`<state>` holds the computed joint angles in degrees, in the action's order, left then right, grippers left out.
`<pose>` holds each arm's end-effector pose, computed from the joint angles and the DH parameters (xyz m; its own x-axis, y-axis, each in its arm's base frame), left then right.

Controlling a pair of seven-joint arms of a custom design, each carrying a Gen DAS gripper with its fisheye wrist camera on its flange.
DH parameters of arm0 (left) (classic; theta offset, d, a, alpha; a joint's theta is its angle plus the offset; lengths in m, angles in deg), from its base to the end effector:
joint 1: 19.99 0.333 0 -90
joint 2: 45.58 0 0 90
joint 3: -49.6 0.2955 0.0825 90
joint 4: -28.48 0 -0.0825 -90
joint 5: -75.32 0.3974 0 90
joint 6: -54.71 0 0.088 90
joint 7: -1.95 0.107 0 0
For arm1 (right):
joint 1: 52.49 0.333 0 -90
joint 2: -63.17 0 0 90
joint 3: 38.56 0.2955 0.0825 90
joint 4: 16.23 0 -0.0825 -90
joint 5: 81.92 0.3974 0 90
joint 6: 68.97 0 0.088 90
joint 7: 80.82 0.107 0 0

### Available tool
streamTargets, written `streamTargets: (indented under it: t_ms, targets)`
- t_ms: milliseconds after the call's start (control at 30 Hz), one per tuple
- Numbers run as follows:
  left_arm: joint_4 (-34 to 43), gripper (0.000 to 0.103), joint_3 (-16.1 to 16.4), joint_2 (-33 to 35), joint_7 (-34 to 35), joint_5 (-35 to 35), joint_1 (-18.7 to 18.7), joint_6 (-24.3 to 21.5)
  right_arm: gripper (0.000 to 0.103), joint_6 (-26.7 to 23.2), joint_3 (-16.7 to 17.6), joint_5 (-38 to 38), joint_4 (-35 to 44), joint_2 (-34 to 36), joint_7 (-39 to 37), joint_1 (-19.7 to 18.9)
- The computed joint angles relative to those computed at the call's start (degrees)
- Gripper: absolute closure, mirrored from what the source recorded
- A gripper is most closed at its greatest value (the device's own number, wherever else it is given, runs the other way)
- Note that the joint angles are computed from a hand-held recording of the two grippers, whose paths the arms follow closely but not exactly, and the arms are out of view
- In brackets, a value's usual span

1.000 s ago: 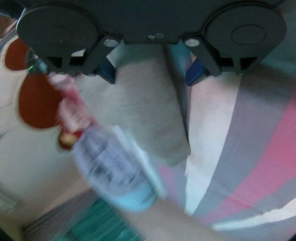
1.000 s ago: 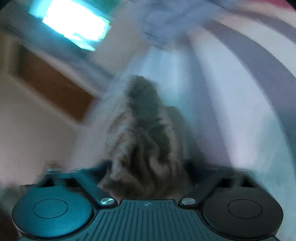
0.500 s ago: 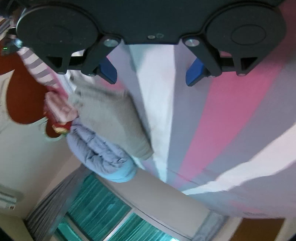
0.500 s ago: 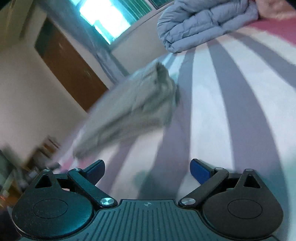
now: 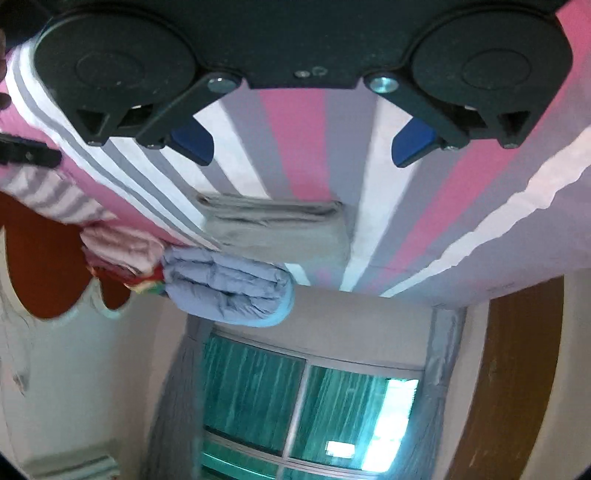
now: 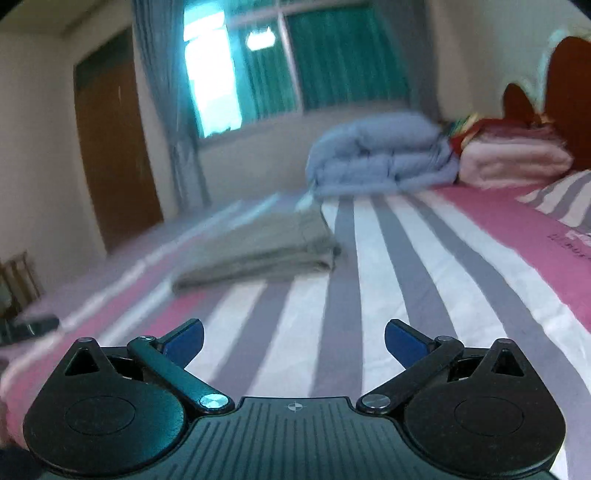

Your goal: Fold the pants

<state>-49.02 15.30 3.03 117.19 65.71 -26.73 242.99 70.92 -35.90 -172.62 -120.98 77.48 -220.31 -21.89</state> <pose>0.6893 -0.3633 0.3865 -0.5764 -0.7989 0.1718 -0.3873 0.0819 -0.9183 0.5550 0.3599 0.4109 -0.2990 -0.8952 -0.3306 -0.2774 0.4130 -0.8675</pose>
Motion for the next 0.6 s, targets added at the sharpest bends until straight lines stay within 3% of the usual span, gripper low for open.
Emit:
streamTargets:
  t_ms: [67, 133, 200, 267, 333, 467, 600]
  targets:
    - [-7.3, 0.006, -5.0, -2.3, 1.0, 2.1, 3.9, 5.7, 0.000, -4.3, 1.0, 0.8, 0.7, 0.4, 0.1, 1.9]
    - [-11.5, 0.006, -4.9, -4.7, -0.5, 2.9, 3.9, 9.0, 0.000, -9.7, 1.9, 1.6, 1.6, 0.7, -3.1, 4.3]
    - [-14.8, 0.006, -5.7, -6.0, -1.5, 5.2, 5.0, 11.9, 0.000, -11.8, 2.3, 1.5, 1.9, 0.8, -5.1, 5.9]
    - [-15.8, 0.006, -3.9, -6.9, -1.9, 5.1, 3.0, 14.7, 0.000, -14.0, 2.5, 0.8, 2.1, 0.9, -6.4, 7.2]
    - [-17.6, 0.006, -5.4, -6.9, -4.6, 8.6, 4.9, 16.3, 0.000, -15.1, 2.6, 0.4, 1.4, 0.5, -5.6, 7.8]
    - [-18.3, 0.006, -3.0, -8.0, -7.7, 8.9, 3.7, 17.1, 0.000, -17.9, 3.2, -0.4, -0.2, -0.6, -5.5, 8.7]
    - [-17.0, 0.006, 1.8, -8.9, -9.5, 7.3, -0.2, 15.7, 0.000, -17.9, 3.9, 1.2, -0.9, -1.3, -6.1, 8.4]
